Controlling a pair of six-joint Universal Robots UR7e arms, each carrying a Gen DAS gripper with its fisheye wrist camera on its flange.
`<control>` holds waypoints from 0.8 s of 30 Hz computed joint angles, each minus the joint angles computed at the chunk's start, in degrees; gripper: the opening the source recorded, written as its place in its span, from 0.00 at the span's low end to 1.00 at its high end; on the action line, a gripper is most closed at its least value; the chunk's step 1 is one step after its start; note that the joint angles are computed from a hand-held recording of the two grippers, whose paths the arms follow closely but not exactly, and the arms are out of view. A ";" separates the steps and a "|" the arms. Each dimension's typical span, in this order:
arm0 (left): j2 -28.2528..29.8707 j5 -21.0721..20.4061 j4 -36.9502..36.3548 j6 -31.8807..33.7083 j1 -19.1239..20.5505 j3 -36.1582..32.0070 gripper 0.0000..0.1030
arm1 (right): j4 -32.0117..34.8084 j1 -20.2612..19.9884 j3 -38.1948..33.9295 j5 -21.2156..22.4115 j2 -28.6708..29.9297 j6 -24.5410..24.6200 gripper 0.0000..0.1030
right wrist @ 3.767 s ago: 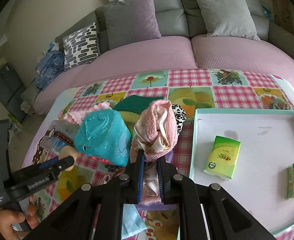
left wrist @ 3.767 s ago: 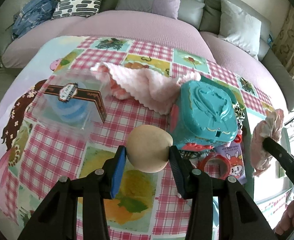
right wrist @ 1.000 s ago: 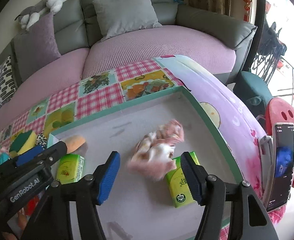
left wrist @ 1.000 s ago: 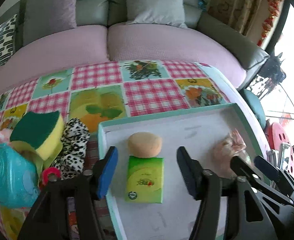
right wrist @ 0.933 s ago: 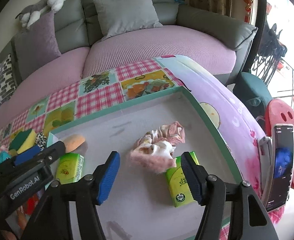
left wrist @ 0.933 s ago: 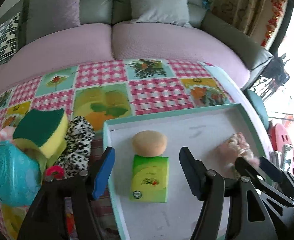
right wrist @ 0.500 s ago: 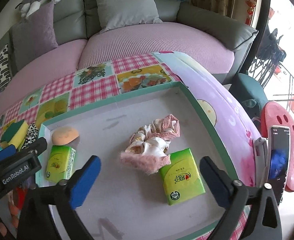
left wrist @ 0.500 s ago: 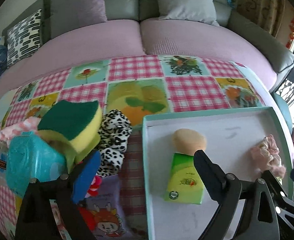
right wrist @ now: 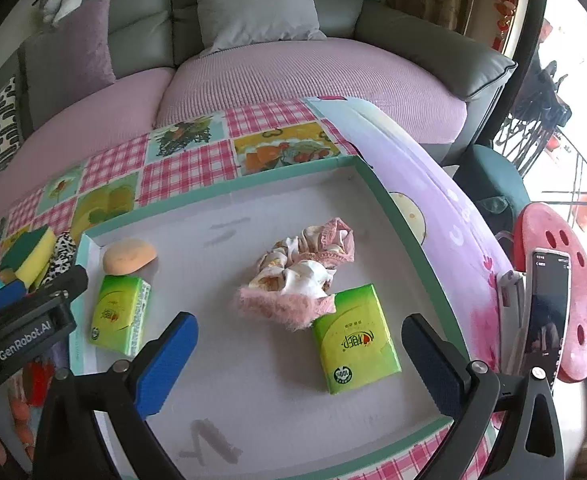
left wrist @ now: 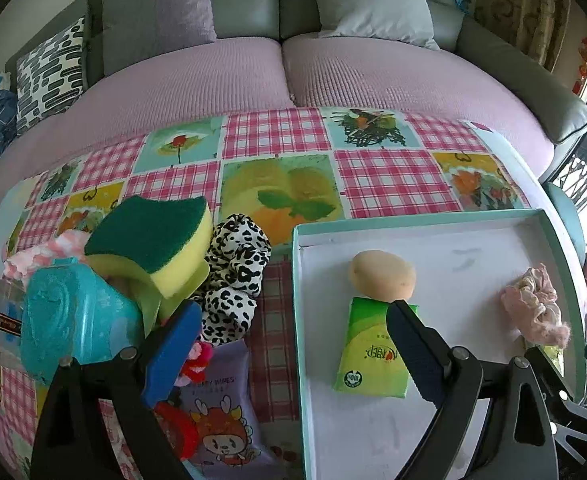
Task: Organize soft objects
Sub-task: 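Lower the sponge ball into the tray and open the left tool while the right tool releases the scrunchie there, then withdraw both tools from the tray back toward the pile of items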
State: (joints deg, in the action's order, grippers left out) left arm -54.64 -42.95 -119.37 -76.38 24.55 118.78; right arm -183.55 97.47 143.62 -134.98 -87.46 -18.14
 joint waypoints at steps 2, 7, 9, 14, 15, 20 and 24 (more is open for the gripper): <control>-0.21 -0.22 0.07 0.19 -0.23 0.09 0.91 | 0.90 0.34 0.19 0.33 -0.79 0.59 1.00; -1.13 -0.90 -0.49 0.51 -1.03 0.92 0.91 | 1.75 1.74 0.68 -0.20 -1.59 0.57 1.00; -1.70 -1.05 -0.41 0.21 -1.48 1.33 0.91 | 2.08 2.06 0.92 0.13 -2.09 0.69 1.00; -3.56 -0.91 1.87 -1.24 -3.18 2.23 0.91 | 2.86 3.15 1.89 0.03 -2.85 1.62 1.00; -3.87 -0.91 2.05 -1.35 -3.40 2.39 0.91 | 3.23 3.31 2.03 0.01 -2.98 1.76 1.00; -7.05 -0.97 3.52 -4.17 -5.19 4.19 0.91 | 4.24 4.62 3.23 0.46 -3.38 1.86 1.00; -9.34 -0.22 6.26 -6.87 -7.00 5.23 0.91 | 4.47 6.09 3.76 -0.15 -2.79 2.07 1.00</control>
